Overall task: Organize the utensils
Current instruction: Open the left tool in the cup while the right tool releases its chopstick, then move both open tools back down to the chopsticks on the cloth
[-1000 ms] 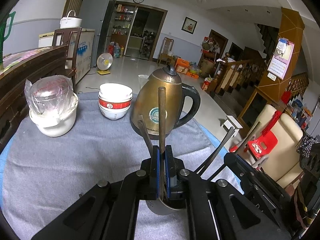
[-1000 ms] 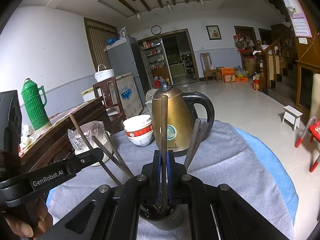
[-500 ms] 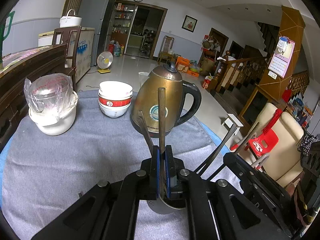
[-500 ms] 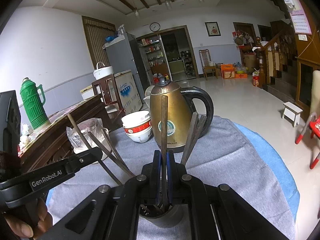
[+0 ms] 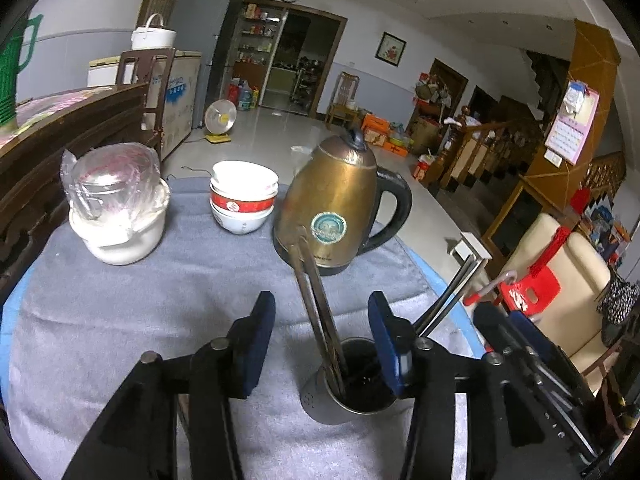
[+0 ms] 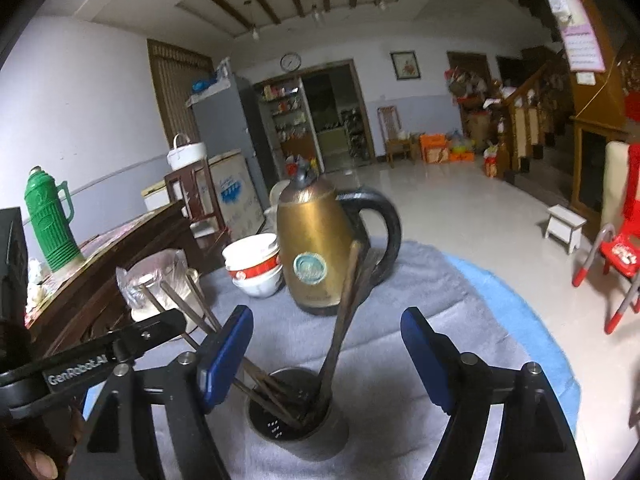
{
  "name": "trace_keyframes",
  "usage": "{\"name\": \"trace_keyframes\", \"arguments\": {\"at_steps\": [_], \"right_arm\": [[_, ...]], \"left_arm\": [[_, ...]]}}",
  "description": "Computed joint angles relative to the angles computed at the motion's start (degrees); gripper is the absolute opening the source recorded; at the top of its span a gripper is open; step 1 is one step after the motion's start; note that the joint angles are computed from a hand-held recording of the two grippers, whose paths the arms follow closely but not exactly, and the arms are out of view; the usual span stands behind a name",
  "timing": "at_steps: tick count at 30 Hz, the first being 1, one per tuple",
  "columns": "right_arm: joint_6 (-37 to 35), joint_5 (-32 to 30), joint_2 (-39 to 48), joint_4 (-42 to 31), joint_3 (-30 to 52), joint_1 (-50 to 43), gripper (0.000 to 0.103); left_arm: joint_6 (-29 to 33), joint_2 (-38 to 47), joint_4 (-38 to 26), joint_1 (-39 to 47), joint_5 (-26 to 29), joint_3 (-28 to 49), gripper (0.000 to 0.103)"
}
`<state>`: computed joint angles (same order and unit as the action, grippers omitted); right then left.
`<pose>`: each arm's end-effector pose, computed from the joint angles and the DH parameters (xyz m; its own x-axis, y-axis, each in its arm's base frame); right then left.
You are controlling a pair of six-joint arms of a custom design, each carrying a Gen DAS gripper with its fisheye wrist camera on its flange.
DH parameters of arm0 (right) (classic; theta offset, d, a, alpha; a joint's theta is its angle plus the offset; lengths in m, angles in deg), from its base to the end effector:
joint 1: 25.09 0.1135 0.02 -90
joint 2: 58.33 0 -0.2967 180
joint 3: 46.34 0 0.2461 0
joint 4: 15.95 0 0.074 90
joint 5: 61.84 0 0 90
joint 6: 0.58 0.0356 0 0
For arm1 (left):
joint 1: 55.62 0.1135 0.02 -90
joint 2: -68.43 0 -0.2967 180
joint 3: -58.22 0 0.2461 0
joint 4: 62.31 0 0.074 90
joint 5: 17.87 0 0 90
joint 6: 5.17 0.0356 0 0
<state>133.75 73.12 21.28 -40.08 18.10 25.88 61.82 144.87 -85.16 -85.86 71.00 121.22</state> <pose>0.1964 0.2023 0.2781 -0.4288 0.2562 -0.8663 0.1318 0.9664 0.2206 0.2406 -0.1395 0.2799 -0.6621 -0.0664 -0.7465 0.2509 0.9189 -0.3043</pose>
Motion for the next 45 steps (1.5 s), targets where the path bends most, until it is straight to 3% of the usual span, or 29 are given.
{"name": "trace_keyframes", "arguments": {"at_steps": [3,8,15,19,26,28,30,31,37,42,45], "right_arm": [[2.0,3.3,-2.0,-2.9,0.4,1.8,0.080],[6.0,9.0,-5.5,-9.2,0.7,6.4,0.080],[18.9,11.2,-4.5,-20.1,0.3,13.7,0.080],[24.5,7.0,-0.9,-21.4,-1.6,16.8,0.080],[22.4,-8.9,7.5,-9.4,-6.6,17.6,0.079],[19.0,-13.6,10.2,-5.1,-6.1,17.6,0.070],[16.0,-17.3,13.5,-2.8,-4.4,17.1,0.043],[14.2,-20.2,15.5,-1.4,-3.0,16.8,0.039],[7.8,-26.6,27.3,0.8,6.8,16.6,0.039],[6.5,-26.4,34.6,-3.8,15.1,15.5,0.039],[6.5,-28.5,35.7,-4.4,15.9,14.6,0.039]], "left_arm": [[0.5,-3.4,-1.3,1.4,0.7,-0.7,0.051],[0.7,-12.1,-2.7,7.3,1.5,-4.9,0.078],[6.0,-20.7,-6.2,19.1,5.7,-14.6,0.083],[8.5,-21.5,-5.6,23.3,7.0,-22.4,0.083],[12.4,-17.7,-1.7,31.3,11.1,-33.7,0.083],[14.0,-18.1,-1.8,33.8,12.2,-35.1,0.083],[15.4,-18.3,-2.1,36.4,13.1,-35.8,0.083],[15.6,-18.8,-2.6,37.1,13.5,-36.2,0.083],[18.6,-17.0,-1.7,43.3,16.1,-37.3,0.083],[21.4,-15.6,-1.1,47.7,18.8,-37.6,0.083],[22.6,-14.8,-0.5,49.3,19.7,-37.8,0.083]]}}
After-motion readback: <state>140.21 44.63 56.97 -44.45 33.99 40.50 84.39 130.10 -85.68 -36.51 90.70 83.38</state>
